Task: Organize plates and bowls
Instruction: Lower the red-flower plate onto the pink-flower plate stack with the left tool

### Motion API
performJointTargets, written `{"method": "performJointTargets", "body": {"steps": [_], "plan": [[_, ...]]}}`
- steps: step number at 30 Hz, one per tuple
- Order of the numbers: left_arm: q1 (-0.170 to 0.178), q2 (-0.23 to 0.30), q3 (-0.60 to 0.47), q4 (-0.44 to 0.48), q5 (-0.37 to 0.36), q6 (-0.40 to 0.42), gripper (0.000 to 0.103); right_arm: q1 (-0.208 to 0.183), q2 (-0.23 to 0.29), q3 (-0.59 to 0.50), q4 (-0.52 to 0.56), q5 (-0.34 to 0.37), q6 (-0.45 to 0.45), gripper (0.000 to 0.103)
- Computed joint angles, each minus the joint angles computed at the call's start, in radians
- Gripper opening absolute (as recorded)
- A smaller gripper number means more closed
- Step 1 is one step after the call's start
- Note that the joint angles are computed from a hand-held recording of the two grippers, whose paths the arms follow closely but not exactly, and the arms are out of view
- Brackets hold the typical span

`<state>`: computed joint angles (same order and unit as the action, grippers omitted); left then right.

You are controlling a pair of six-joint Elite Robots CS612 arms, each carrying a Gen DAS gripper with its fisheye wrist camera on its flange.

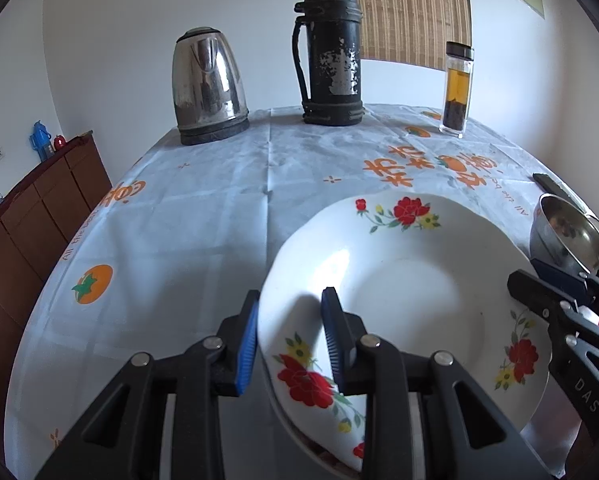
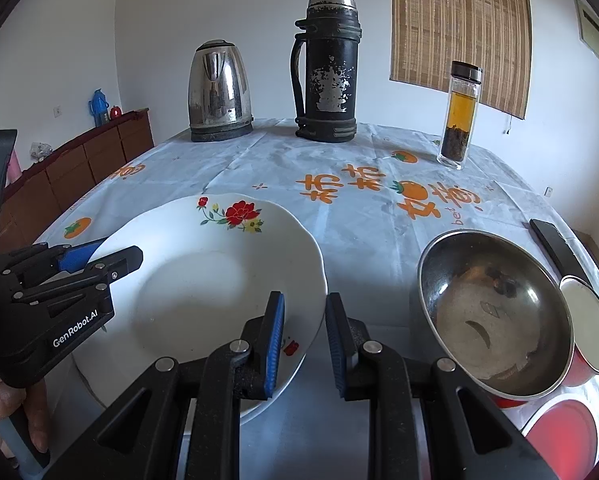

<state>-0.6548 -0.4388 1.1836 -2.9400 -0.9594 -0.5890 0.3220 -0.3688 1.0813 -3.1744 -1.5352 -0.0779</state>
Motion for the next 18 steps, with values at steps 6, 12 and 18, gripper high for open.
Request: {"method": "performJointTargets", "body": {"steps": [6,12,18], "plan": [[0.003,-0.001,0.000,0.003,-0.008,-0.005,0.028,0.004,0.002,-0.006,0.013,-0.014,-0.008,0.024],[0.003,0.000,-0.001,0.006,-0.010,-0.007,0.028,0.004,0.002,-0.006,0.010,-0.012,-0.006,0.024],[0.007,-0.001,-0.001,0.011,-0.028,-0.015,0.029,0.003,0.001,-0.002,0.000,-0.008,-0.007,0.024]]}}
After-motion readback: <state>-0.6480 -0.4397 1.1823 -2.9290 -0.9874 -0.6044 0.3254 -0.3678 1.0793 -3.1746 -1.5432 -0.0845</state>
